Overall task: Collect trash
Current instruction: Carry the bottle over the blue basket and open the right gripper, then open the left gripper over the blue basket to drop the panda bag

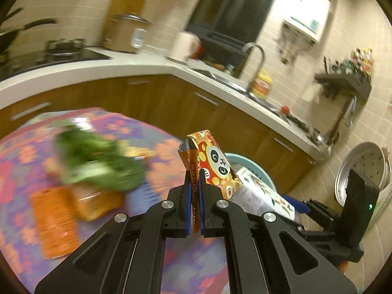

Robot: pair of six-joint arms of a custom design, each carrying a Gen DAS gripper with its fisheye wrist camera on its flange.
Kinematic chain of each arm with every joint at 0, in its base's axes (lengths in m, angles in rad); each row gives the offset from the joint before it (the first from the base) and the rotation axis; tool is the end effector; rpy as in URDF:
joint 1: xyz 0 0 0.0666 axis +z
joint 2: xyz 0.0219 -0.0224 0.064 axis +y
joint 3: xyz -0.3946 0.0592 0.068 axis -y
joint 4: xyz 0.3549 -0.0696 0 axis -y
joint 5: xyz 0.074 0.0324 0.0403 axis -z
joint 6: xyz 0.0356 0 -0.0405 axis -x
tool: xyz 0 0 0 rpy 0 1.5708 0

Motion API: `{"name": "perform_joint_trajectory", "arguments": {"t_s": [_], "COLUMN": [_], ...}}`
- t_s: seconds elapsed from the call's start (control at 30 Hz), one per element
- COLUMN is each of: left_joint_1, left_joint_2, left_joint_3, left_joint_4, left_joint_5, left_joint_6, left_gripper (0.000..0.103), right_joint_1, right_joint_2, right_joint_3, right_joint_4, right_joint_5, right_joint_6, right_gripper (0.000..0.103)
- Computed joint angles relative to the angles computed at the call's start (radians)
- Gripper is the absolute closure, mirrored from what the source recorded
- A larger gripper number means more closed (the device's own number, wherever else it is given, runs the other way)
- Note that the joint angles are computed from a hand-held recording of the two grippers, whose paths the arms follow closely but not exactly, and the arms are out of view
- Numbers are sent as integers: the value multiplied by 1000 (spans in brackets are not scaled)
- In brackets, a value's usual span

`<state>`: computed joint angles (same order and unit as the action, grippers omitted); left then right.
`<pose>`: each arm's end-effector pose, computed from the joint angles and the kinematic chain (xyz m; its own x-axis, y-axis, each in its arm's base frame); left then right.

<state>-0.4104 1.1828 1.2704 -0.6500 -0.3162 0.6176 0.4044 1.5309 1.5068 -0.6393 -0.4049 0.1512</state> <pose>0.3529 -0.1419 0.4950 -0.4785 -0.3920 -0.7857 -0.1706 0.9193 -0.3547 0.4661 0.2143 0.4532 -0.4622 -0.3484 -0.8155 -0.7249 0.6781 0.1211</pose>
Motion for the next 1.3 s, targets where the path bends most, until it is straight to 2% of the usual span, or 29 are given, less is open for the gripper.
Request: {"name": "perform_joint_trajectory", "arguments": {"t_s": [0.2, 0.4, 0.67, 0.93, 0.97, 1.07, 1.3], "left_joint_1": [-5, -12, -18, -13, -13, -15, -21], "left_joint_2": [231, 431, 617, 695, 701, 703, 643], "left_joint_3": [200, 411, 590, 647, 651, 648, 592], "left_joint_4": [-16, -130, -231, -262, -270, -269, -231], "left_joint_5": [70, 94, 124, 157, 162, 159, 155], "left_joint_6": [-52, -98, -108, -115, -114, -115, -101], "left_gripper": [100, 100, 100, 93, 88, 61, 57], "right_joint_1": [-94, -149, -178, -193, -196, -205, -211], "right_joint_2": [103, 203, 308, 351, 354, 363, 330], "right_joint_3": [69, 132, 189, 207, 210, 226, 207], "right_joint_4": [24, 29, 27, 12, 8, -14, -27], "right_joint_5": [27, 65, 114, 118, 114, 93, 71], "right_joint_6": [-23, -49, -97, -124, -127, -133, -146], "right_gripper": [44, 44, 44, 44, 44, 43, 42]}}
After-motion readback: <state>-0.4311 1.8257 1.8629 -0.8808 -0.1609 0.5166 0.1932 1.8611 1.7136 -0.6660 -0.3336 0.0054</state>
